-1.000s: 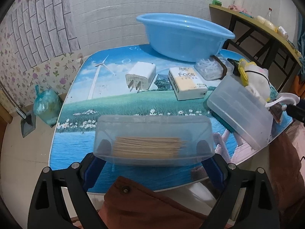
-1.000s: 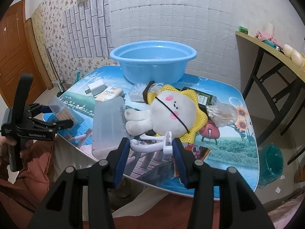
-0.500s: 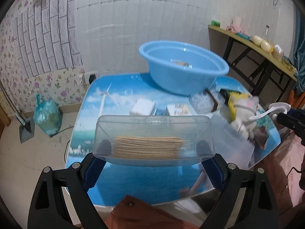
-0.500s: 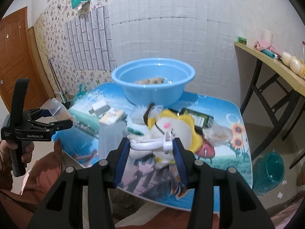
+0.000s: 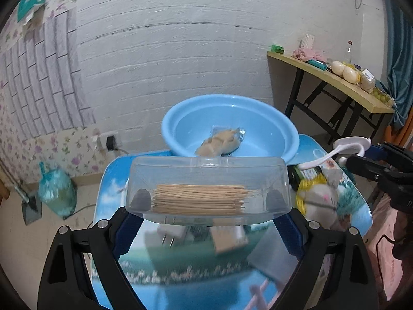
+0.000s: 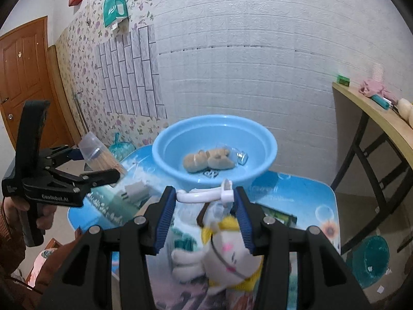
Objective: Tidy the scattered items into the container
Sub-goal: 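Drop the toothpick box in the basin with left tool while right drops the hook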
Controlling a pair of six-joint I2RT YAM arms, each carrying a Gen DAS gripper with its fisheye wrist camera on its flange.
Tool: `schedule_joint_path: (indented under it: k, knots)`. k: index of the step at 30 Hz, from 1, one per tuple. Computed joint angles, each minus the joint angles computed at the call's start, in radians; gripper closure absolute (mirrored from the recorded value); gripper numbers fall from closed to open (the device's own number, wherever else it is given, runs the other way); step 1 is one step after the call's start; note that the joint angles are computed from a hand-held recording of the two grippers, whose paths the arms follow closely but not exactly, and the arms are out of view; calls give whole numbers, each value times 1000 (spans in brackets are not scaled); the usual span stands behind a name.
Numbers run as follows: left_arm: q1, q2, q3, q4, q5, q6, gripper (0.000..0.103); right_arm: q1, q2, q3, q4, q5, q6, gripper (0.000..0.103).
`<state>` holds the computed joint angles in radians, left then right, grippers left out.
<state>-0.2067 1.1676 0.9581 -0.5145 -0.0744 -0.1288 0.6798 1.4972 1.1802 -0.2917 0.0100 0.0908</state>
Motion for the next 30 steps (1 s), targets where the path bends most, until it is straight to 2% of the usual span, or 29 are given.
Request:
schedule_joint_path:
  k: [11, 16, 22, 30]
  knots:
    - [-11, 313, 191, 79, 48, 52, 11, -70, 228, 185, 5, -75, -34, 58]
    - [-9, 398, 238, 101, 50, 83, 11, -86, 314, 258, -7, -95, -48, 58]
    - [1, 428, 248, 108, 67, 89, 11, -98, 369, 297, -24, -112, -42, 58]
    - [4, 376, 208, 99, 57, 77, 11, -84, 380, 300, -41, -100, -41, 57]
